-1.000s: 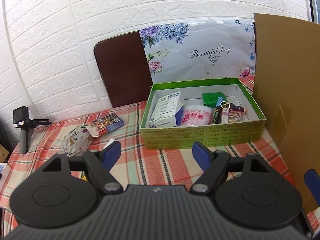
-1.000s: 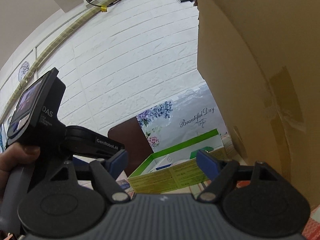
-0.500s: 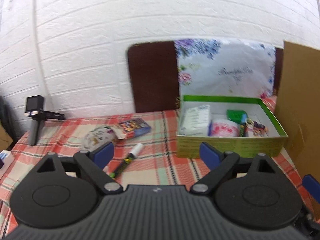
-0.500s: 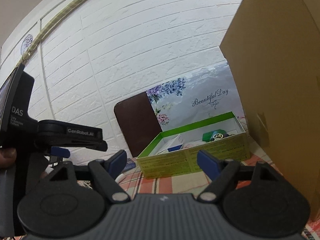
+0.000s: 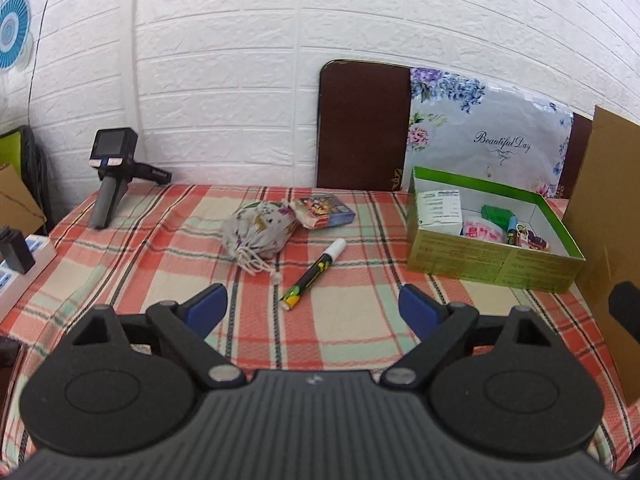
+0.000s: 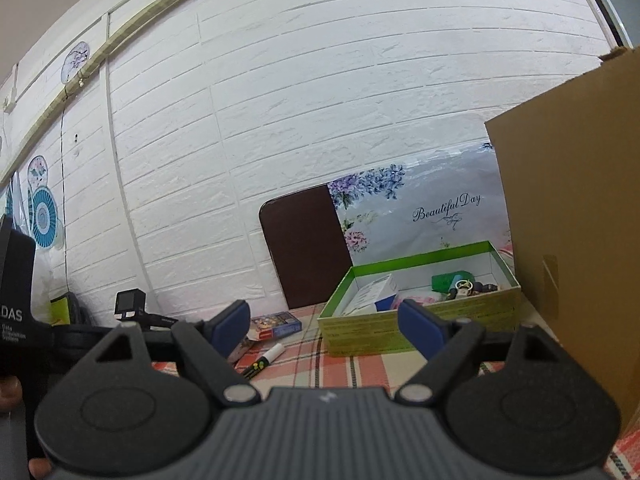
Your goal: Organize objects
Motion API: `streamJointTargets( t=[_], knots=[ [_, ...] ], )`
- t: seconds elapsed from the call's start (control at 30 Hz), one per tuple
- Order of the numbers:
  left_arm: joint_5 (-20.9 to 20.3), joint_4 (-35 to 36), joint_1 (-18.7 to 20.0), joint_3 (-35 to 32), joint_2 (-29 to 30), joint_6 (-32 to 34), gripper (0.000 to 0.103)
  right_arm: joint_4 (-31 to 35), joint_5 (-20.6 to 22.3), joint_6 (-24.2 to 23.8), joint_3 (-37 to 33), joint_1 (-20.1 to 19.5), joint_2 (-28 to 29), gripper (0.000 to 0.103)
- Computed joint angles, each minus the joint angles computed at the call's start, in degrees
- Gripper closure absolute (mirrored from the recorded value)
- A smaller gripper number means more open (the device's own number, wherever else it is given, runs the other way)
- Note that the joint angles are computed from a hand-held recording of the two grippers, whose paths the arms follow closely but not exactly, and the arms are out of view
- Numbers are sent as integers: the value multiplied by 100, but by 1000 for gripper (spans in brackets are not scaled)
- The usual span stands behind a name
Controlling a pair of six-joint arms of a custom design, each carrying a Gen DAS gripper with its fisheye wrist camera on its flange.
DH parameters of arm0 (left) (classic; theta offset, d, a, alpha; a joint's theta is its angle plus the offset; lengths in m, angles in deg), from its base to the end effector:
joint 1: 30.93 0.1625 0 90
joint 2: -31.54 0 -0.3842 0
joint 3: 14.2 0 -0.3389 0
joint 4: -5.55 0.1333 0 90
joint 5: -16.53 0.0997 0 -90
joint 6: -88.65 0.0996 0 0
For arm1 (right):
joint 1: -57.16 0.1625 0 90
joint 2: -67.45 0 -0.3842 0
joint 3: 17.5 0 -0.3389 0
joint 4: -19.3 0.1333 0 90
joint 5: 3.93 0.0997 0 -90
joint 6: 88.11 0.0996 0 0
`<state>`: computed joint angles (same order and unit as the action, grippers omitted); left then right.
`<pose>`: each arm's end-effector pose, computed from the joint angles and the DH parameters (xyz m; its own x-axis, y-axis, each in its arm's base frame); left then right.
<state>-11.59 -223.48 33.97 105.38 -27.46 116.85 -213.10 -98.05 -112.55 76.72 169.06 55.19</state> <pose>0.0177 -0.4835 0.2849 -0.6591 -0.4277 -0.6186 0.4498 0.4351 -0.7800 0.3253 -0.4711 -0.0538 -0.7876 -0.4753 0.3922 -0.5601 0.2868 -0.7772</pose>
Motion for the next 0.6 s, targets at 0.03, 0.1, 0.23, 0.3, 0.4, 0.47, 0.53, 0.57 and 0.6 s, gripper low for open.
streamJointTargets(
  t=[0.03,0.1,0.23,0.3,0.4,0.47,0.53,0.57,0.6],
  knots=[
    [38,-61,-18,50,-19,18,10,-1,-25,-58,11,37,5,19],
    [159,-257,-43,41,23,218,10,51,-37,-168,10,85,7,19],
    [382,-422,-12,48,55,445,9,338,41,-98,-162,108,50,19],
    [512,-469,34,68,59,470,9,510,130,-70,-261,91,95,19],
    [593,-197,151,137,-24,156,9,732,212,-96,-382,71,170,20],
    [626,-38,222,126,-28,12,9,821,232,-147,-401,45,211,20],
    [635,134,275,120,-35,-146,9,907,207,-145,-424,17,241,20],
    [632,230,299,111,-36,-217,9,957,197,-129,-438,1,249,20],
    [626,312,317,98,-29,-272,9,1008,190,-116,-461,-13,259,20]
  ],
)
